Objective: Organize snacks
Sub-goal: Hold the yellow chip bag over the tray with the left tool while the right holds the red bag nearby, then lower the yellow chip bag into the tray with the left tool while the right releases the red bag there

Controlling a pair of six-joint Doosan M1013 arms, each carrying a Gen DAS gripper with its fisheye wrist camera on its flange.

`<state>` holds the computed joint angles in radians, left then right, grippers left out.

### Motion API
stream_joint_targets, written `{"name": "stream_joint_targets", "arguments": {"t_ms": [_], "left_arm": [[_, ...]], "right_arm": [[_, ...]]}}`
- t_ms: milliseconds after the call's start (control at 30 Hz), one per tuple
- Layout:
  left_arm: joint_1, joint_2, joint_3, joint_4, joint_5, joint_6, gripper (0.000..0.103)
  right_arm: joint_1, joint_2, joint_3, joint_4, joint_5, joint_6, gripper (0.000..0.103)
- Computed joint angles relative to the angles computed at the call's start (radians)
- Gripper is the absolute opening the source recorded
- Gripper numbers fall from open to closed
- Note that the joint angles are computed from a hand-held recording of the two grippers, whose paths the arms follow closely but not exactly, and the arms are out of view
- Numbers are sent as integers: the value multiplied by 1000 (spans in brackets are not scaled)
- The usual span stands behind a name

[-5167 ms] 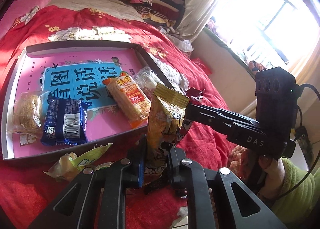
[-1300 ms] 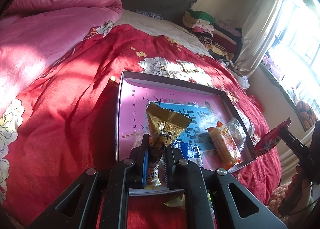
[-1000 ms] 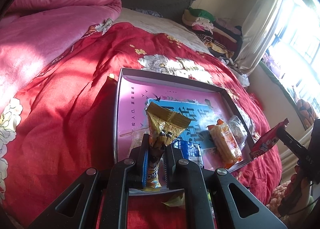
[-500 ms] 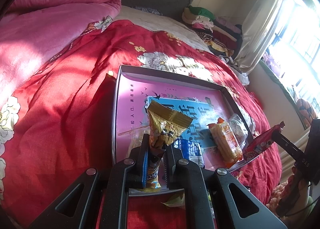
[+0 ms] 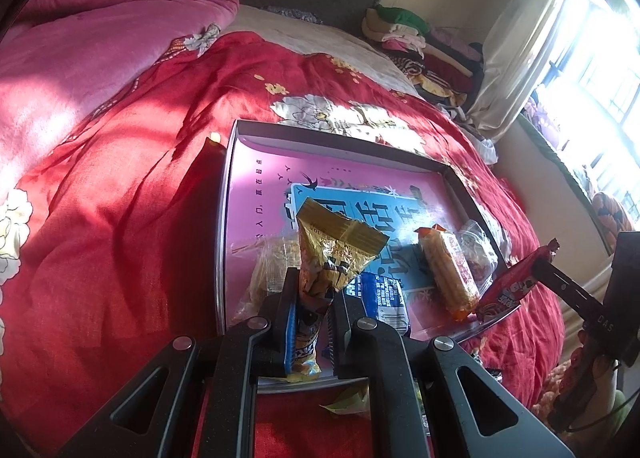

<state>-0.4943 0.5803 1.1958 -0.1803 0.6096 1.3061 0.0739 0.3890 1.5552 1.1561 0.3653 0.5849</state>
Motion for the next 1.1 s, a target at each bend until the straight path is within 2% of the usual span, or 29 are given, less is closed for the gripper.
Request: {"name": "stream_joint_targets", "arguments": {"t_ms": [767, 1100], "left_arm": [[-3, 10, -13, -6, 17, 22, 12], [-2, 10, -12, -9, 17, 26, 12]], "right_arm": [[17, 45, -44, -180, 47, 167, 24], [17, 47, -44, -268, 16, 272, 28]]}}
